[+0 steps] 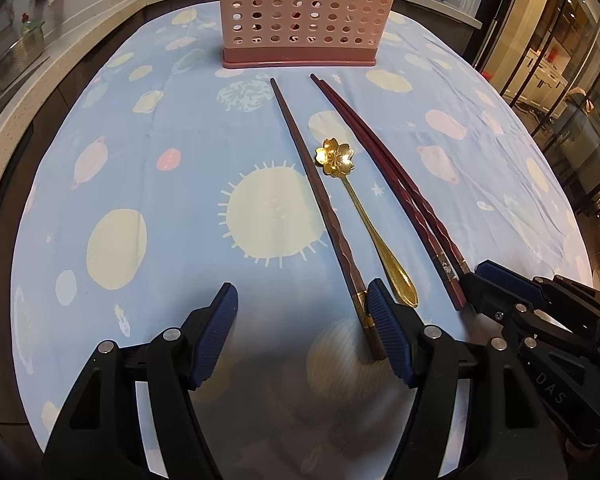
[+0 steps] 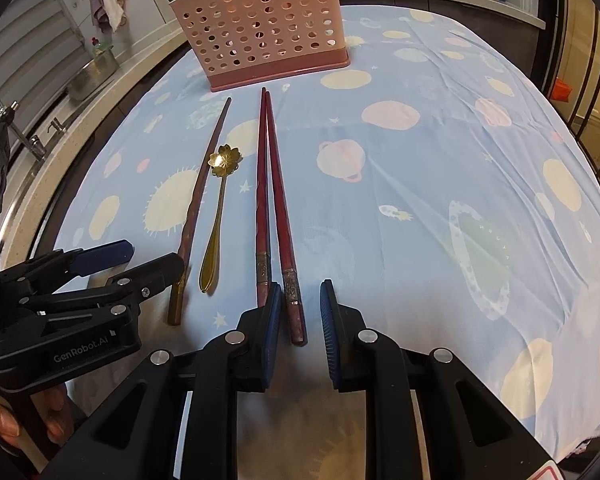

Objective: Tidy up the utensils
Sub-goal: 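Grasp the dark-brown chopstick with the left gripper while the right grasps a red chopstick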

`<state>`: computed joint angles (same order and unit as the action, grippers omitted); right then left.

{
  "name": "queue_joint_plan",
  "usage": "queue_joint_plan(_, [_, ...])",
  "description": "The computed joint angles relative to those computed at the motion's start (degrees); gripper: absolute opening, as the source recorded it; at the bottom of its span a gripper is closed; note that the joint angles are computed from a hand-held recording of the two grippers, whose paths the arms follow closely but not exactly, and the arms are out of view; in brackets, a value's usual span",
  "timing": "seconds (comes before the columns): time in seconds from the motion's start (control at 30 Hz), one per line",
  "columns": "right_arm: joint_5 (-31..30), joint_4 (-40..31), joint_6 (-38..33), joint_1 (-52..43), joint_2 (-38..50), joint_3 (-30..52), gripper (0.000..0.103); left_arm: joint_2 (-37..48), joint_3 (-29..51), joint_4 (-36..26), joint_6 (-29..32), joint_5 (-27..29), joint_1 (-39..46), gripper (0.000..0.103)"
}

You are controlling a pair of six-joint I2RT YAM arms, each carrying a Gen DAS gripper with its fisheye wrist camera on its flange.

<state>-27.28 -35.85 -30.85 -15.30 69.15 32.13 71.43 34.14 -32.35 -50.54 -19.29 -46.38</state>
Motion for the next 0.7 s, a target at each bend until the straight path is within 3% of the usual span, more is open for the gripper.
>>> queue_joint_plan(0.1, [0.1, 0.7, 0.4, 0.5, 0.3, 0.0, 0.009, 0.0, -0.1, 0.5, 0.4, 0.2, 0.0, 0.061])
queue_joint_plan(0.3, [-0.5, 0.7, -0.1, -0.1, 0.4, -0.1, 0.008, 0.4, 0.2, 1.3, 1.1, 0.7, -1.1, 0.048])
queue_joint_plan(0.47, [-0.5, 0.6, 0.0, -0.4, 0.1, -0.2, 0.008, -0.3, -0.4, 2.5, 0.9, 2.0, -1.6, 0.045])
queue_joint_plan(0.53, [-0.5, 0.7, 0.0, -0.3, 0.1, -0.2, 0.008, -0.1, -0.4, 2.4, 0.9, 1.5, -1.9, 0.039])
queue_joint_plan(0.63, [-0.6, 0.5, 0.0, -0.3, 0.0, -0.1, 0.008, -1.2, -1.1, 2.6, 1.1, 2.5, -0.7, 0.014])
queue_joint_plan(0.7, [-1.0, 0.0, -0.1, -0.5, -0.5, 0.1, 0.007, -2.7, -1.9, 3.0, 1.3, 4.1, 0.5, 0.009])
